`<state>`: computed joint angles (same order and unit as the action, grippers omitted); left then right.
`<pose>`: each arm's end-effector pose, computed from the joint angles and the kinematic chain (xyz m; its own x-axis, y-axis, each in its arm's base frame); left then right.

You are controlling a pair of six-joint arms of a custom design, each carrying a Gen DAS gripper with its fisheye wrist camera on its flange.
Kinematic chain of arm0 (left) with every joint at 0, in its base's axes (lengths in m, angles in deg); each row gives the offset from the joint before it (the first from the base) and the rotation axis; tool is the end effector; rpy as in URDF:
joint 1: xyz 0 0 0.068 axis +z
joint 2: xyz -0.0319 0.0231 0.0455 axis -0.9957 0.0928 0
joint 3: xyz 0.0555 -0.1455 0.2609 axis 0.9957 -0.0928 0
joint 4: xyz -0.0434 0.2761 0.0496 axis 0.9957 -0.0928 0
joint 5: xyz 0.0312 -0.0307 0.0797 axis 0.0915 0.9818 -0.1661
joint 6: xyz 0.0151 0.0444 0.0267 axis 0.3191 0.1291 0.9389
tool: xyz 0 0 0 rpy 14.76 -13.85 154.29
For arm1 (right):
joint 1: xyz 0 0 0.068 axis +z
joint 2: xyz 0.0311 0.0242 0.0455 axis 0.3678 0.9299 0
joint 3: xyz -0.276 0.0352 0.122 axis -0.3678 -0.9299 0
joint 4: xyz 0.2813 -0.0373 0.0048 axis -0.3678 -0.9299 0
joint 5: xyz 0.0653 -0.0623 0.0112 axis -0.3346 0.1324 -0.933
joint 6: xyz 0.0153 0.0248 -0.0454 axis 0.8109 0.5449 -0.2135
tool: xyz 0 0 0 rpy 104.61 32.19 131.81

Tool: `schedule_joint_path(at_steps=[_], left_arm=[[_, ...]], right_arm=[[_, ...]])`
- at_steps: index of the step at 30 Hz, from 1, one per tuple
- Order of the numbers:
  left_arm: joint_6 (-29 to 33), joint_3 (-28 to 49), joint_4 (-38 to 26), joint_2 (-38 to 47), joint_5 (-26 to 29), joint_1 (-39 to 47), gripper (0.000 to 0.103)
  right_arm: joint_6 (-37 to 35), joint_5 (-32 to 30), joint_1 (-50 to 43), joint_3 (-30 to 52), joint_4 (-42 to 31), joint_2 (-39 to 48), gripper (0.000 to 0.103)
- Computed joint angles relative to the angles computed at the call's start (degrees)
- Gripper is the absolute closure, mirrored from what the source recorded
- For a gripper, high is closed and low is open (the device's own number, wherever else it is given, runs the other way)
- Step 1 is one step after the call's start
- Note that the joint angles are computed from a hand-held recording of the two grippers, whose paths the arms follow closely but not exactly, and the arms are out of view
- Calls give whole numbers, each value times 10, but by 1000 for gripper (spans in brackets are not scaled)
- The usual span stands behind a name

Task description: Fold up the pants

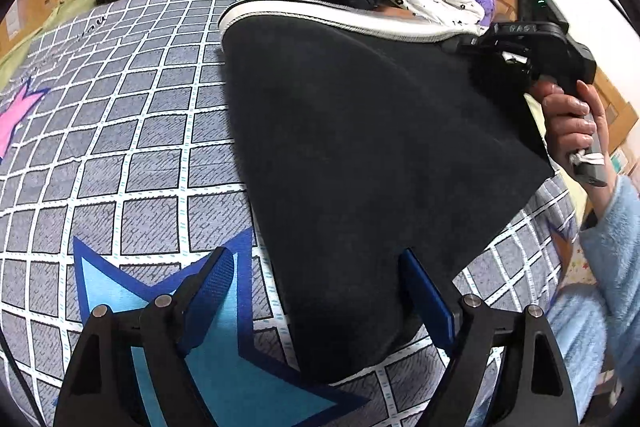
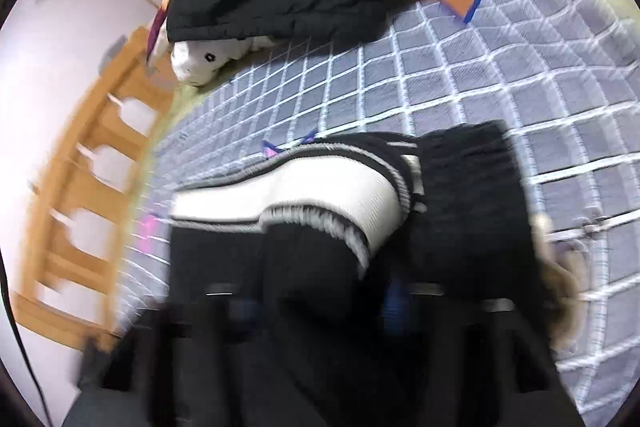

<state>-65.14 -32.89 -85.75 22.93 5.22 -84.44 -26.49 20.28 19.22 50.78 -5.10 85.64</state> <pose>0.2378 -0.0129 0.1185 -0.8426 0.1211 -0.5247 0.3019 0.9131 -0.2740 0.4005 0.0031 0.1474 -0.9040 0.2285 -0.3613 -0.0253 0.8151 0.5787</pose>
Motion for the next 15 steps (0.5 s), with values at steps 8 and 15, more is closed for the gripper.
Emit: schedule_joint_path(at_steps=[8, 15], left_arm=[[18, 1, 3, -17, 21, -1, 18], [5, -4, 32, -27, -5, -11, 18]], right_arm=[[-113, 178, 17, -104, 117, -106, 63], [-130, 273, 12, -203, 158, -215, 56]])
